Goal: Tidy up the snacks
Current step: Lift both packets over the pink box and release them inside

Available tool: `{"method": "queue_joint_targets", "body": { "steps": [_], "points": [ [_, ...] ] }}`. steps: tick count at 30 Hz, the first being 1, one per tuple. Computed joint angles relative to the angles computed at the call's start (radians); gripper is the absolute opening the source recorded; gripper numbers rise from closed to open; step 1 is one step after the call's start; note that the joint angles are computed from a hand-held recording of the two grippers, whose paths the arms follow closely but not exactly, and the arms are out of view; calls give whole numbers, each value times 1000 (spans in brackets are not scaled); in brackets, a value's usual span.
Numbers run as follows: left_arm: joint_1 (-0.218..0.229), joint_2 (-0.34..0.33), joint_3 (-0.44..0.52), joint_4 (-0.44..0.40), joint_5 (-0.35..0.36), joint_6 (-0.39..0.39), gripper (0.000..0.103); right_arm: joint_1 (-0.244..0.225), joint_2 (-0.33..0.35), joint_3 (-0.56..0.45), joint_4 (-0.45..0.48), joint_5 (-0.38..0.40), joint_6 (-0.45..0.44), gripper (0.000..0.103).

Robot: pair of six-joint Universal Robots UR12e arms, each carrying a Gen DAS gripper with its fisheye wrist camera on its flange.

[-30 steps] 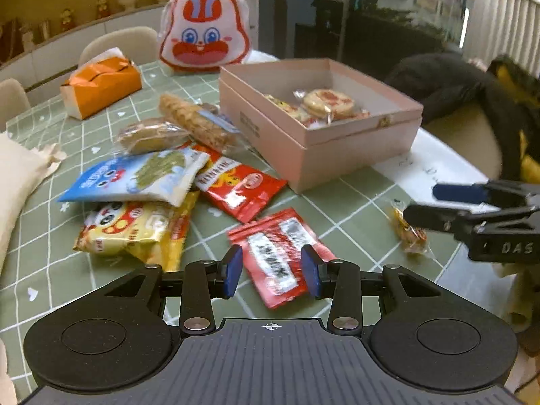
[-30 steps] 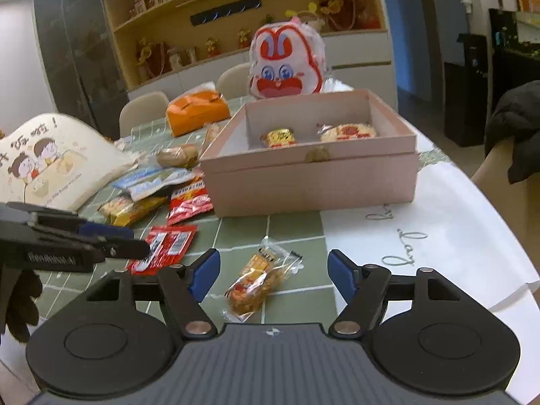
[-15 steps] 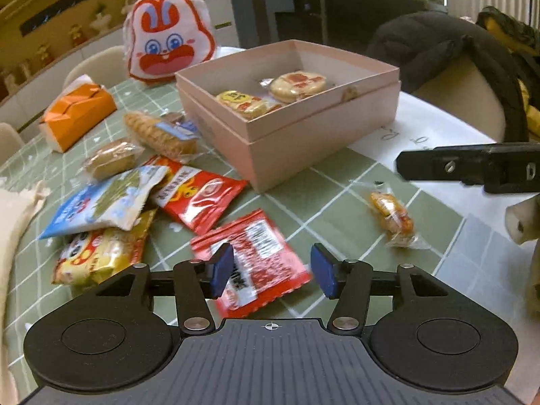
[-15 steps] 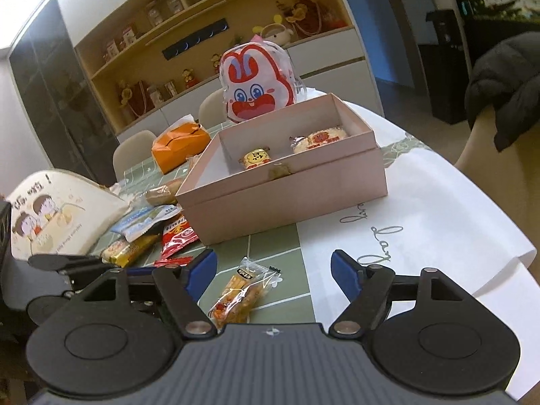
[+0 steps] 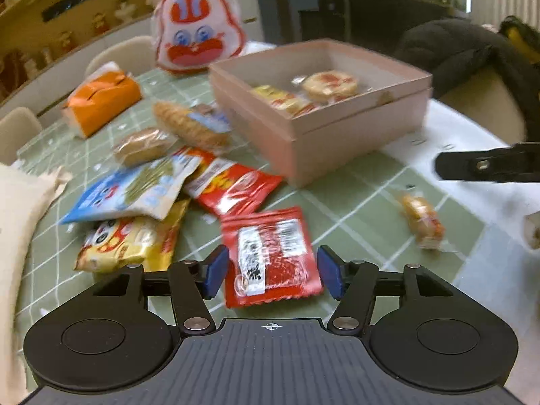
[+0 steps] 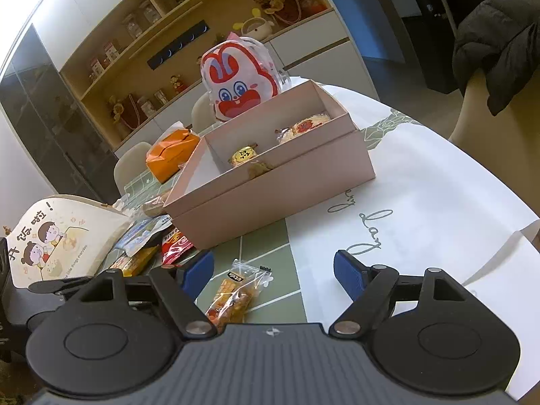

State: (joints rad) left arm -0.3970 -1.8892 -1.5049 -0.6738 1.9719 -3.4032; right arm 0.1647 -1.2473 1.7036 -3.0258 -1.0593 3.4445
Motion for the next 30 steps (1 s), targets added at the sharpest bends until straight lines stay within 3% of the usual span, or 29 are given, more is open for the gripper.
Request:
{"method": "queue_joint_targets", "body": {
  "steps": [5, 9, 12, 16, 20, 25, 27, 30],
  "points": [
    [17, 3, -2, 4, -30, -19, 68, 0, 1, -5, 16, 3, -7, 79],
    [46, 9, -17, 36, -107, -59, 70, 3, 1, -10, 38, -2, -24, 80],
    [52, 13, -32, 69, -110, -49, 69, 10, -1, -14, 53, -20, -53, 81],
    [52, 31, -62, 106, -146, -23, 67, 28, -19, -14, 98, -49, -213, 81],
    [39, 61, -111, 156, -184, 20, 66, 63, -47, 15, 70, -147, -416, 84],
    [27, 90, -158, 210, -229, 28, 64, 67, -41, -38, 221, -84, -419, 83],
    [25, 101, -172, 215, -244, 24, 64, 82, -29, -59, 250, -121, -410, 79],
    [27, 117, -189, 219, -272, 17, 63, 110, -17, -73, 264, -202, -445, 61]
  ]
}}
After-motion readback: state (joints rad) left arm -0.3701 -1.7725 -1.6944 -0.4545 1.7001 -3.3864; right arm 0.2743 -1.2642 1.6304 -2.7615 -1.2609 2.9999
